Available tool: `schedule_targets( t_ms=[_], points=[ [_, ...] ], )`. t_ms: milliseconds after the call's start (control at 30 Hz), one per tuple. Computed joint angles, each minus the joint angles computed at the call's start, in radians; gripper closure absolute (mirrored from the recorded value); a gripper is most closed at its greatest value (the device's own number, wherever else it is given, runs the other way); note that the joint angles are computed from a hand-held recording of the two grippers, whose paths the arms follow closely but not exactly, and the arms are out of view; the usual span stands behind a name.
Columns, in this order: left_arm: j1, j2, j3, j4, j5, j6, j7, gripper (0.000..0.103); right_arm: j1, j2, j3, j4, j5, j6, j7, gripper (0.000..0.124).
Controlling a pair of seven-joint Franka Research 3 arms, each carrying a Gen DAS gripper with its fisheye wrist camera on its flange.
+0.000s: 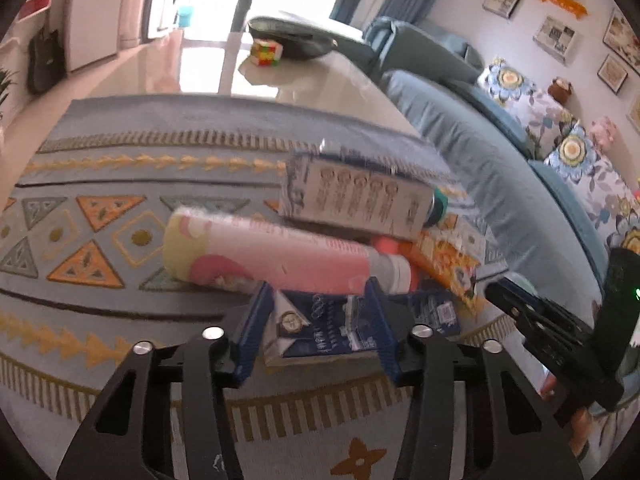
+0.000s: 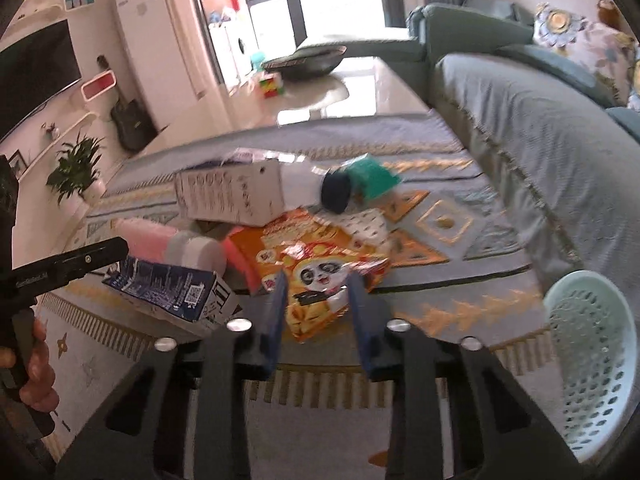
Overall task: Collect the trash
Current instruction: 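Move both open tools back to the trash pile on the rug, then grasp the white milk carton with the left tool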
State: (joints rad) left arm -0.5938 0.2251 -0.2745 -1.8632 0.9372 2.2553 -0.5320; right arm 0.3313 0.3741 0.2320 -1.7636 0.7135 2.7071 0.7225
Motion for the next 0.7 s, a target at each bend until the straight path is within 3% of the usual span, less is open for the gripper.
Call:
schedule_targets(
  t_ms=[100,200,333,400,467,533,600,700],
  points=[
    [0.006,0.011,-0.012,0.003,-0.042,0.045,0.050,0.074,0.013,0.011,-0.015,0.005,-0.041,-0.011,0.029,0.101],
    [-0.010,0.032,-0.026,0.042,-0.091,0.048,0.134,0.074,-0.001,0.005,-0.011,-0.002,-0.031,-0.021,0.028,0.101],
    [-0.014,0.057,-0.033,0.045,-0.141,0.217,0.214,0.074,-0.011,-0.011,-0.017,-0.017,-0.023,-0.006,0.020,0.101],
    [-0.027,0.103,-0.040,0.097,-0.190,0.224,0.311,0.071,-0.016,-0.017,-0.020,-0.021,-0.023,0.004,0.015,0.101],
    [-0.066,0.142,-0.028,0.175,-0.201,0.138,0.396,0.064,-0.027,-0.023,-0.018,-0.026,-0.012,0.004,-0.002,0.101],
    [-0.113,0.171,-0.003,0.252,-0.175,0.018,0.451,0.031,-0.033,-0.025,-0.019,-0.023,-0.007,0.002,-0.010,0.101],
    [-0.142,0.211,0.016,0.329,-0.141,-0.064,0.531,0.024,-0.040,-0.023,-0.018,-0.015,0.004,-0.007,-0.017,0.101],
    [-0.107,0.236,0.023,0.326,-0.139,0.050,0.676,0.017,-0.051,-0.014,-0.018,0.009,0.021,-0.036,-0.023,0.101]
  ],
)
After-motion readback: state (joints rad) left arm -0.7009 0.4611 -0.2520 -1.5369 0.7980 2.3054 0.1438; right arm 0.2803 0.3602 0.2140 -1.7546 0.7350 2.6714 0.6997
